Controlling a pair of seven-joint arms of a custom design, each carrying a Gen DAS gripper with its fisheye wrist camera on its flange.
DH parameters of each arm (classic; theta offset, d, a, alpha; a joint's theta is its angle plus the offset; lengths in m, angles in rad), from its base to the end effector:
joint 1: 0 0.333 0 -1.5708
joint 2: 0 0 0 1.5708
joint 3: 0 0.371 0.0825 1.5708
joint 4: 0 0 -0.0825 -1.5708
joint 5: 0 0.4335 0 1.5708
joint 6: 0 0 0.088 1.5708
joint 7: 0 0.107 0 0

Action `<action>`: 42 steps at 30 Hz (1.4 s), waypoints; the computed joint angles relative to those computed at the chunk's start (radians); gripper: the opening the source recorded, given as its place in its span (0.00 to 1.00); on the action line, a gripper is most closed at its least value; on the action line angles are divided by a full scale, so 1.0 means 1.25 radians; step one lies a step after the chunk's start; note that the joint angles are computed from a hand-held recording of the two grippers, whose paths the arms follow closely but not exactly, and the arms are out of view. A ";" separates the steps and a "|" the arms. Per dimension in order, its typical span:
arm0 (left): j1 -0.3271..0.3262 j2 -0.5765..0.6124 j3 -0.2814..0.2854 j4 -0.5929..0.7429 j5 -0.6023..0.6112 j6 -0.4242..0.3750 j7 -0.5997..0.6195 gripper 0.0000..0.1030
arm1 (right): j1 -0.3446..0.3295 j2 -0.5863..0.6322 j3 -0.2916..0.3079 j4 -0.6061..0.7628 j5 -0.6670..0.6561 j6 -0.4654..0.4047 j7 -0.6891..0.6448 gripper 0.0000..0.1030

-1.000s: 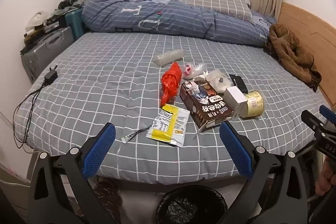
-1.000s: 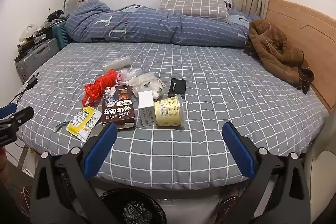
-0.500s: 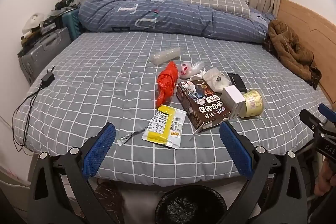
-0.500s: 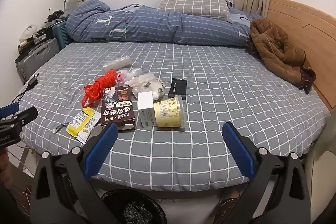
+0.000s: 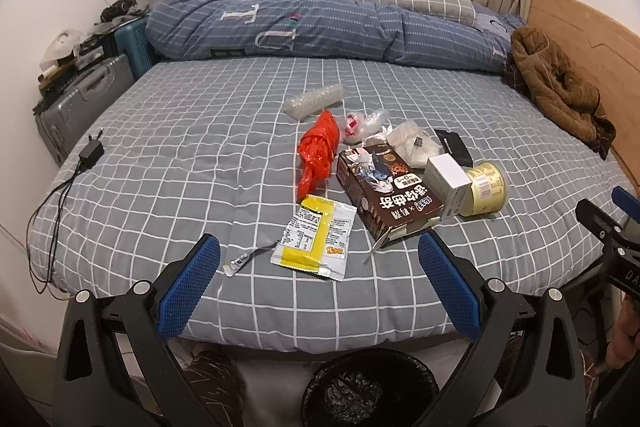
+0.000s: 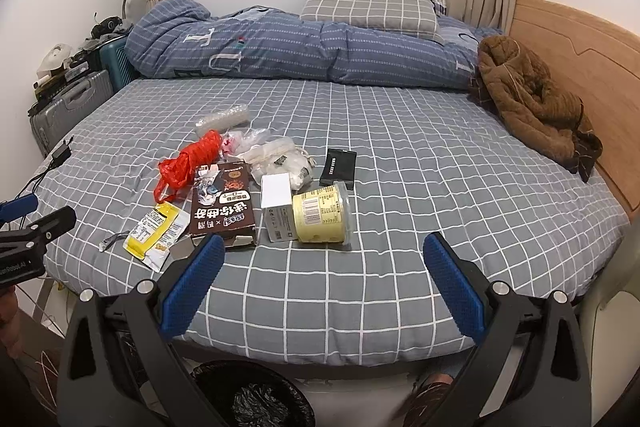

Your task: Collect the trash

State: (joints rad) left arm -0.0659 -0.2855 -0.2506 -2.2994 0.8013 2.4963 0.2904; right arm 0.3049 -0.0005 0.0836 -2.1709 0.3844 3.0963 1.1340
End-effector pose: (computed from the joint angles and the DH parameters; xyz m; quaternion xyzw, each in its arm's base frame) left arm 0.4999 -0.1780 0.5400 -0.7698 0.5040 -0.2101 0.3306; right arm 0.5872 0.2067 0.5285 -0.7572 0.4753 -0.2533 0.3697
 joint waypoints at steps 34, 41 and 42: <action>-0.008 -0.007 0.000 0.002 -0.023 0.008 0.015 0.94 | 0.001 -0.012 -0.004 -0.003 0.009 0.002 0.000 0.91; -0.009 -0.008 -0.002 0.005 -0.031 0.001 0.025 0.94 | 0.001 -0.016 -0.004 -0.007 -0.001 0.003 0.010 0.91; -0.010 -0.006 -0.003 0.007 -0.032 0.001 0.026 0.94 | 0.001 -0.016 -0.004 -0.007 0.003 0.003 0.006 0.91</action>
